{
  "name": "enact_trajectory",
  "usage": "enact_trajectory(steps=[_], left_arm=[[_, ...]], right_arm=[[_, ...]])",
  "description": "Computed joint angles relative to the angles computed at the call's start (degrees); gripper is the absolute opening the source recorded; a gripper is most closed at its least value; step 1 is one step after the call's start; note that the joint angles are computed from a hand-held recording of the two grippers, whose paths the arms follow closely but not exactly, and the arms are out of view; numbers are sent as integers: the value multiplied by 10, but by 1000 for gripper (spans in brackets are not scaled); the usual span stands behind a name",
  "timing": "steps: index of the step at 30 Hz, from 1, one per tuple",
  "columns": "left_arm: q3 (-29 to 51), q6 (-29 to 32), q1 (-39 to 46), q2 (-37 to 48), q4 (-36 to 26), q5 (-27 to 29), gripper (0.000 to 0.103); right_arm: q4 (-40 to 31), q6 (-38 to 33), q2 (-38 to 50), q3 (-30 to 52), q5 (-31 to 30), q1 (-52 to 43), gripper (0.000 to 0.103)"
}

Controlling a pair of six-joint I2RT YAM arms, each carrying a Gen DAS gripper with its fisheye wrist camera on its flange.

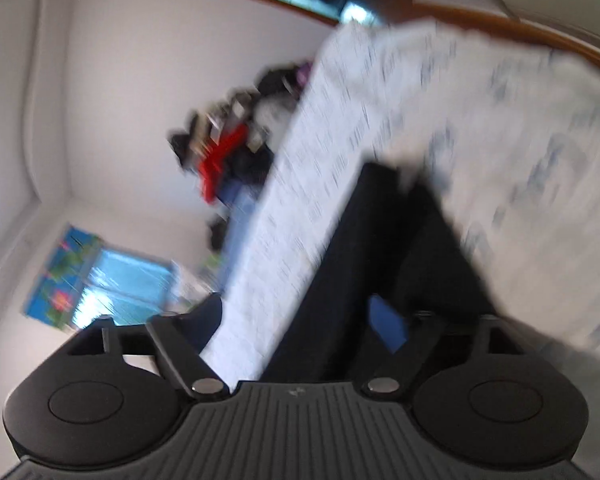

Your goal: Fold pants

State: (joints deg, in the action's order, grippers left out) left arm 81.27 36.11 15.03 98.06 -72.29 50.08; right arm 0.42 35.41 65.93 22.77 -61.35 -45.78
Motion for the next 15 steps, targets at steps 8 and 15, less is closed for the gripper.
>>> enact_trajectory(steps=[8, 15], left_arm=[[9, 25, 55, 5, -10, 31, 81], [8, 18, 72, 13, 2, 34, 81]], right_arm=[[206, 214, 2, -28, 88, 193, 101], [445, 367, 71, -86, 190, 356, 102]])
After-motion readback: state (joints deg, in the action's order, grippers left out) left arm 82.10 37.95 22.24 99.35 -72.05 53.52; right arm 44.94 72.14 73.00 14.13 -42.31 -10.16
